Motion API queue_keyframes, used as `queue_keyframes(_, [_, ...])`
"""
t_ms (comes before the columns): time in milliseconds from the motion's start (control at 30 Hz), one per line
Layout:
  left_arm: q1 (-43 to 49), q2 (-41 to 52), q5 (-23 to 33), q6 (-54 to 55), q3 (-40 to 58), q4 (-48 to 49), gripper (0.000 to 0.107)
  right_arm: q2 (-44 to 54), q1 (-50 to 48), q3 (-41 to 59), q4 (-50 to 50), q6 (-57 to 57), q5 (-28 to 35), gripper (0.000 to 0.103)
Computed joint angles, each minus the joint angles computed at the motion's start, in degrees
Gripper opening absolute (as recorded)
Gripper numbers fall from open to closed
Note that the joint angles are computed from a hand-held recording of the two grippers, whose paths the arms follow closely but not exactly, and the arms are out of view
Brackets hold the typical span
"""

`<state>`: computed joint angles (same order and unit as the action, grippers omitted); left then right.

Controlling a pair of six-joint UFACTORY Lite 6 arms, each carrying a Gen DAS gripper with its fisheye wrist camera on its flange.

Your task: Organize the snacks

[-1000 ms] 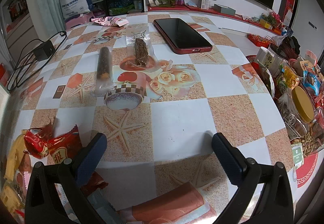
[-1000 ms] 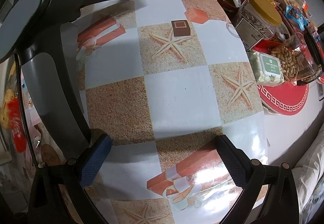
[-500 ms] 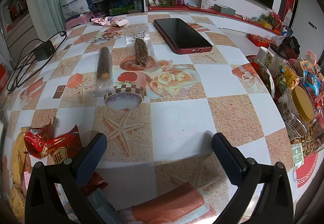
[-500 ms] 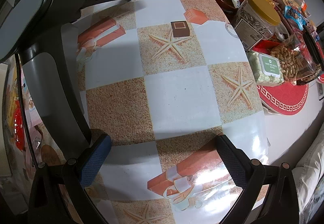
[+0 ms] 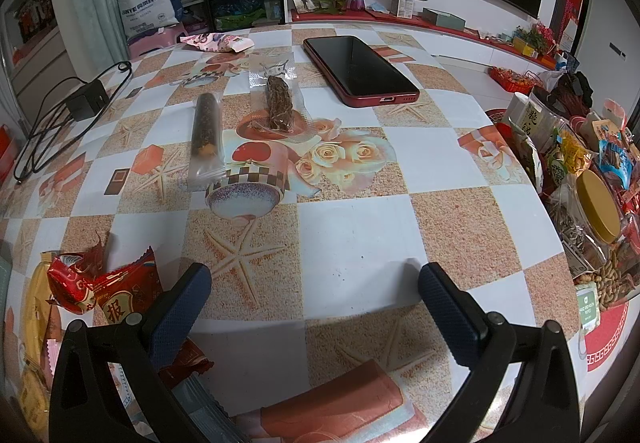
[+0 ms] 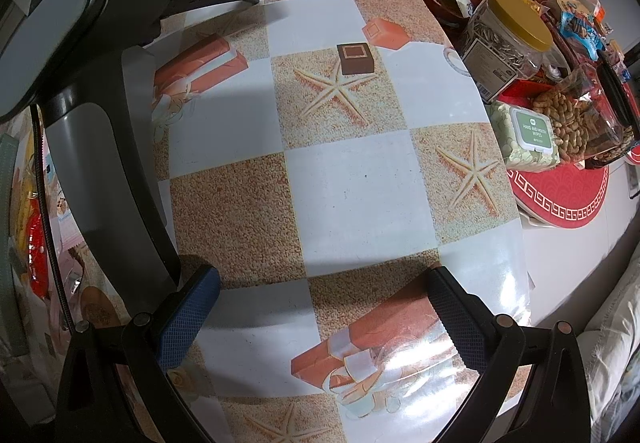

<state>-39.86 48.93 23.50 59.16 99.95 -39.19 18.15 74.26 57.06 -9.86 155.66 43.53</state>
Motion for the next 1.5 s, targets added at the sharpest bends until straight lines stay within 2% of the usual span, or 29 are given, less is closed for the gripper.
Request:
queue_keyframes(433, [0.0,0.0,0.0,0.0,0.0,0.0,0.103,0.6,0.6,0.9,-0.5,0.7,1.3,0.103])
queue_keyframes(1000, [0.0,0.0,0.0,0.1,-0.1,0.0,0.103,-2.1,-0.8,-2.3,0.4,-0.3,-2.6,0.103])
queue_keyframes(1367, [0.0,-0.1,0.0,0.1,-0.1,-0.1,0.103,-9.8,-4.8,-11.3,7.2,-10.0,-12.3,0.103])
queue_keyframes(1500, [0.0,-0.1,-0.1,0.1,-0.1,-0.1,0.103,-10.4,-5.3,-12.0,8.5,-11.7,-13.4,0.103])
